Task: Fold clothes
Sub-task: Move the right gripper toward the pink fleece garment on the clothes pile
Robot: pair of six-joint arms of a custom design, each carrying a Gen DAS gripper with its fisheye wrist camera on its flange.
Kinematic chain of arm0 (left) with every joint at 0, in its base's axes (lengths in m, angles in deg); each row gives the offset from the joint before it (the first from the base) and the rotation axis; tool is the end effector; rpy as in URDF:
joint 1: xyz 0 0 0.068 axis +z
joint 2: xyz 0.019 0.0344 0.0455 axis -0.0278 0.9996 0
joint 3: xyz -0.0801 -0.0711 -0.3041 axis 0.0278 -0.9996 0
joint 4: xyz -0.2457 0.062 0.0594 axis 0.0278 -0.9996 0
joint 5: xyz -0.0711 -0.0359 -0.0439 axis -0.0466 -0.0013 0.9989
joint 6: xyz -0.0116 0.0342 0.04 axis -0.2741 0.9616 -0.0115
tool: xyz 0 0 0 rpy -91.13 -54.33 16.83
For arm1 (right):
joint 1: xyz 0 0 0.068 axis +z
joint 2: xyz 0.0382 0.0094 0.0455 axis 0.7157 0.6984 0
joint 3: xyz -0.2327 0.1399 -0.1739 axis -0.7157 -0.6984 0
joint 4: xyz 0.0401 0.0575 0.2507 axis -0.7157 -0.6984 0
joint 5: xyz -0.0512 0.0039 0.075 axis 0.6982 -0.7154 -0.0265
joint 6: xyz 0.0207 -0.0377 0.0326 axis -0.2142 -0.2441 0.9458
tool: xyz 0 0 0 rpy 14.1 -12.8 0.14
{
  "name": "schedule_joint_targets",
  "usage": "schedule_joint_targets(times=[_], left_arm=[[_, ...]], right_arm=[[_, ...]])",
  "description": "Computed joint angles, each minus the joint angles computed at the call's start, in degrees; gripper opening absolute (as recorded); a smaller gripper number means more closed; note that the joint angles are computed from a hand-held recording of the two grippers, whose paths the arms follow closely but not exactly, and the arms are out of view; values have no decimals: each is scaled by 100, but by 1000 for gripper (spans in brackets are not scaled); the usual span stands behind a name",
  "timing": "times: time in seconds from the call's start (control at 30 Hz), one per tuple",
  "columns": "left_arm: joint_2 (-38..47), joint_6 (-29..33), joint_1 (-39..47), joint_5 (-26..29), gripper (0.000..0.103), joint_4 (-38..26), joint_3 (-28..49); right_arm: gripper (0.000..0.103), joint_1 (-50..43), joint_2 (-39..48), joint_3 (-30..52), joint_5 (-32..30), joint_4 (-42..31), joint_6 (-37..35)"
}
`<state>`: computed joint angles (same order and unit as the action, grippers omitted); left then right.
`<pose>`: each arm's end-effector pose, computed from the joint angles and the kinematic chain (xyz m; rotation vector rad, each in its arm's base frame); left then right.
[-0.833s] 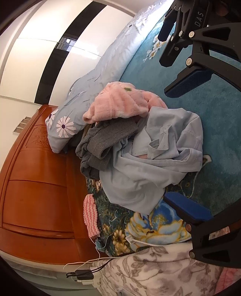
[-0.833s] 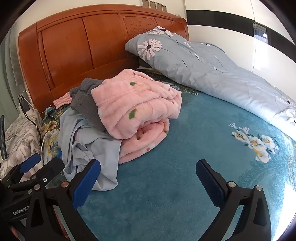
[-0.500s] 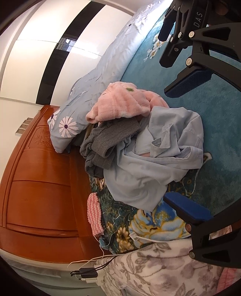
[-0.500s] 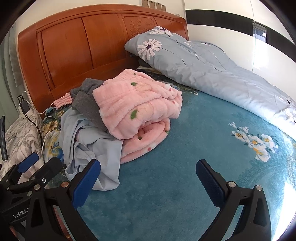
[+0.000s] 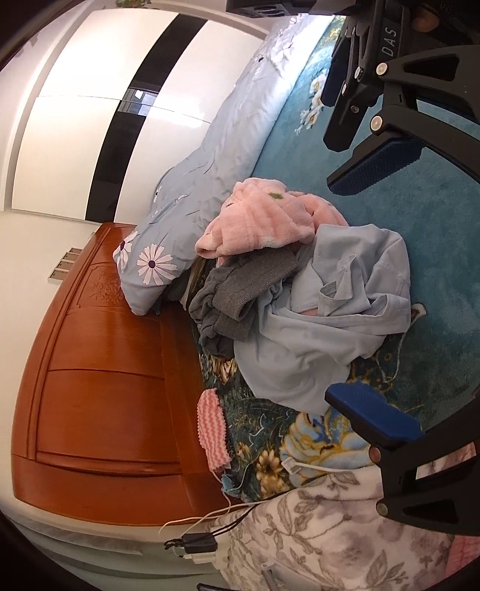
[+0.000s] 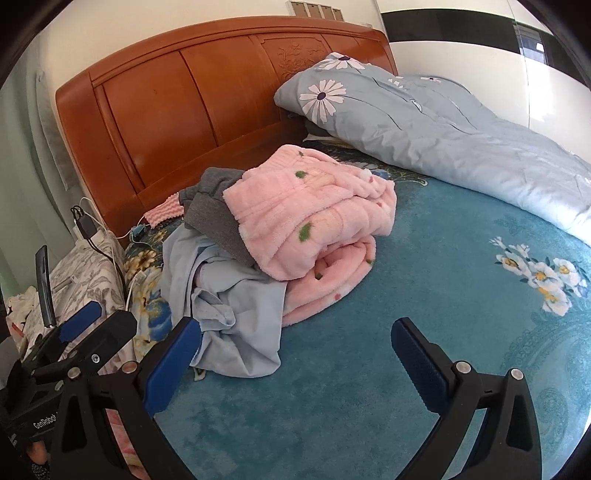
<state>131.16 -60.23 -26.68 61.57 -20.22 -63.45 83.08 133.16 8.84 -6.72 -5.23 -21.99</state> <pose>0.1467 -0.0592 0.1987 -0.0871 2.1197 -0.2270 0.2979 0.2182 0.2221 -0.1225 2.2874 0.3365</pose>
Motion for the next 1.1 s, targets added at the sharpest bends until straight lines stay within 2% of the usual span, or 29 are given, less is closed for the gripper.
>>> schedule_joint_targets(times=[0.17, 0.33, 0.43, 0.53, 0.73, 0.93, 1.1], left_arm=[[-221, -58, 46, 28, 103, -417, 132], [-352, -21, 93, -11, 103, -376, 85], [-430, 20, 370, 308, 103, -374, 83], [-318, 12, 522, 353, 103, -362, 112], [-157, 92, 716, 514, 103, -116, 25], [125, 219, 833, 547, 103, 227, -82], [507, 229, 1129, 944, 103, 580, -150]], right_arm=[[103, -4, -103, -78, -143, 157, 52], [103, 109, -126, -59, 124, 263, -177], [103, -2, -103, -75, -260, 368, -139], [103, -6, -52, -53, -428, 382, -183], [103, -4, 16, 51, -384, 402, -293], [103, 81, -44, -16, 310, 1030, -697], [103, -114, 365, 535, -20, 583, -931]])
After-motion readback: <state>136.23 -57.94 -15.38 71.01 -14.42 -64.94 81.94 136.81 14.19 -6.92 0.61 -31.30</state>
